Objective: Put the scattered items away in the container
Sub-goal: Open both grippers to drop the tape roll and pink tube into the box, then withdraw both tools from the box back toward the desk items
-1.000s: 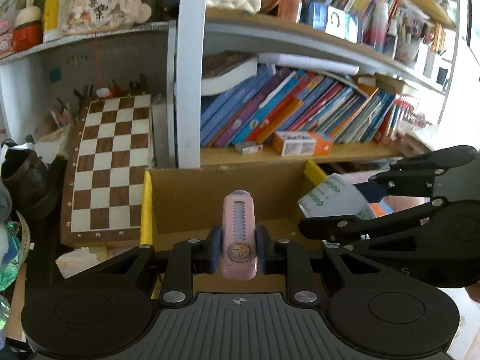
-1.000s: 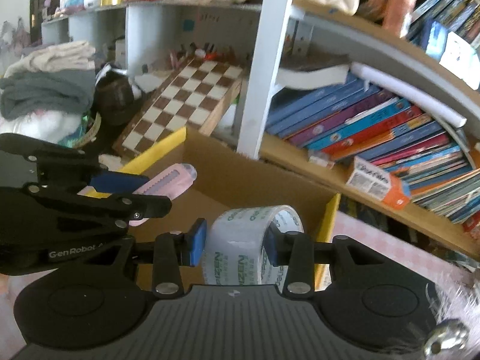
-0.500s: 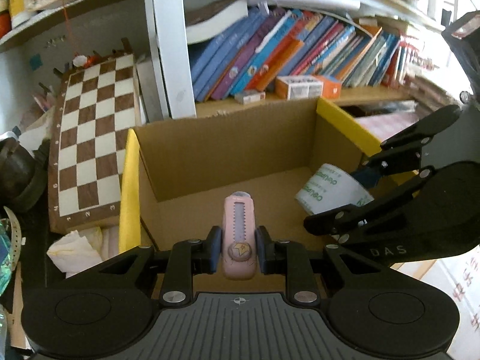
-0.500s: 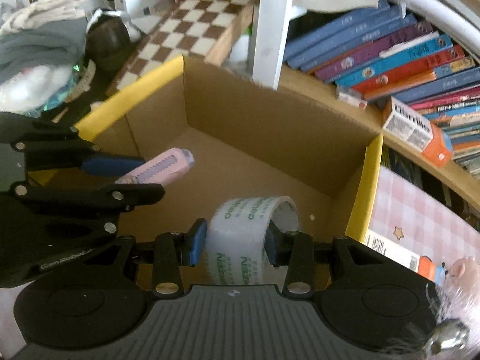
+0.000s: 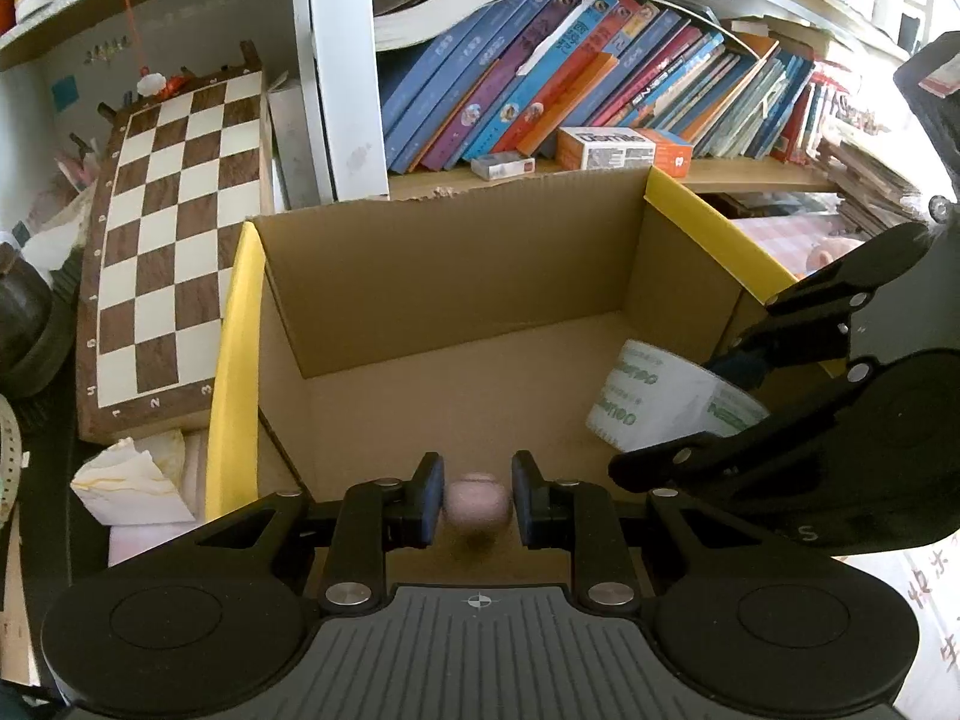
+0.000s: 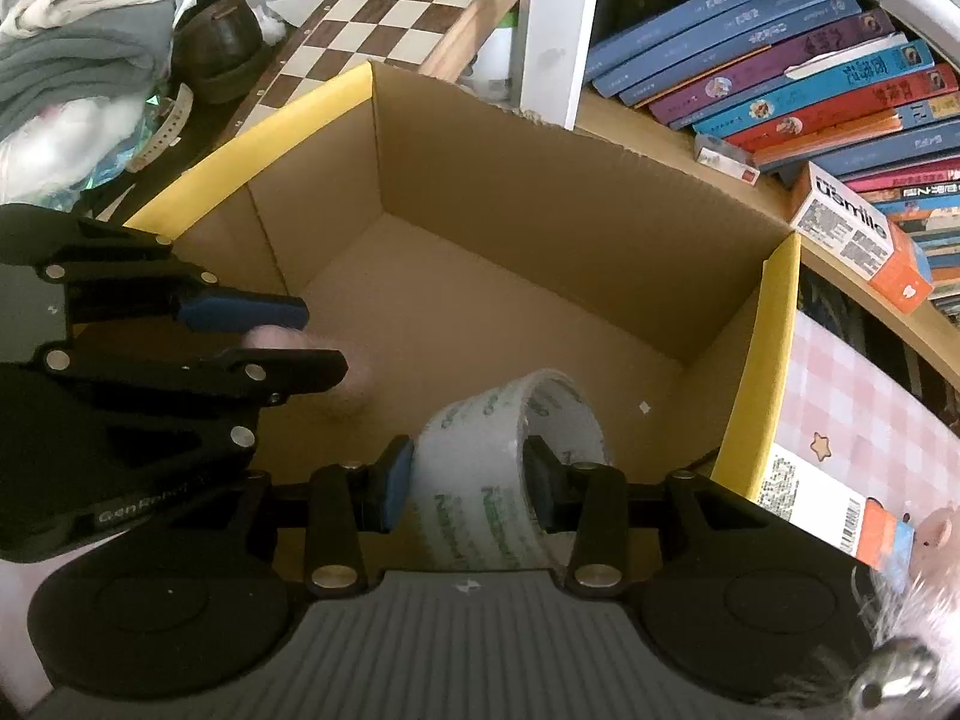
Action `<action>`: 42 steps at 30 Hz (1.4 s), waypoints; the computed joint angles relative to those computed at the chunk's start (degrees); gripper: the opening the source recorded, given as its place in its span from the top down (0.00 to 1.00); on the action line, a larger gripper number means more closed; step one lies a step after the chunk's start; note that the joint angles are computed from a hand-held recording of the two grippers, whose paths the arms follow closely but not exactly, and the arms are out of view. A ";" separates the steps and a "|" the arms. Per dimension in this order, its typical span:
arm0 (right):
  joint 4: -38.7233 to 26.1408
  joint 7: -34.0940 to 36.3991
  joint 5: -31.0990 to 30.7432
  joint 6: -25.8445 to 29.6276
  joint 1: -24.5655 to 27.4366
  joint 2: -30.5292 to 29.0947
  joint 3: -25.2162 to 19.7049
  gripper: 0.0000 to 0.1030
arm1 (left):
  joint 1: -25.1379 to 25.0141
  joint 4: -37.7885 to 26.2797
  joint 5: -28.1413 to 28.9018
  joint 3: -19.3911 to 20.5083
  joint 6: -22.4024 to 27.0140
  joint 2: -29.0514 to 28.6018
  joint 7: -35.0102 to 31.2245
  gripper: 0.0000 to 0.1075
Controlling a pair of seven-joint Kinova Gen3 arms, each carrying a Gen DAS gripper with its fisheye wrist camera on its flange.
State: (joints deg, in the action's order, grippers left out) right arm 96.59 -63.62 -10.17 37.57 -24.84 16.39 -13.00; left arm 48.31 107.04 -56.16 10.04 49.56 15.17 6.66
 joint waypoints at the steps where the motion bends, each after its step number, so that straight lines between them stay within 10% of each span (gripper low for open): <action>1: 0.02 0.16 -0.10 0.01 0.09 -0.01 -0.05 0.63 | 0.00 0.00 0.00 0.00 0.00 0.00 0.00 0.78; 42: 17.43 9.26 -19.12 -12.29 3.59 -19.51 3.91 0.34 | 9.18 -1.48 -9.04 7.60 17.62 -3.35 13.02 0.36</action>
State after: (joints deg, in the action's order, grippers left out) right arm 114.02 -54.36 -29.29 25.28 -21.25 -3.13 -9.09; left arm 57.49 105.56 -65.20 17.64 67.18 11.81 19.68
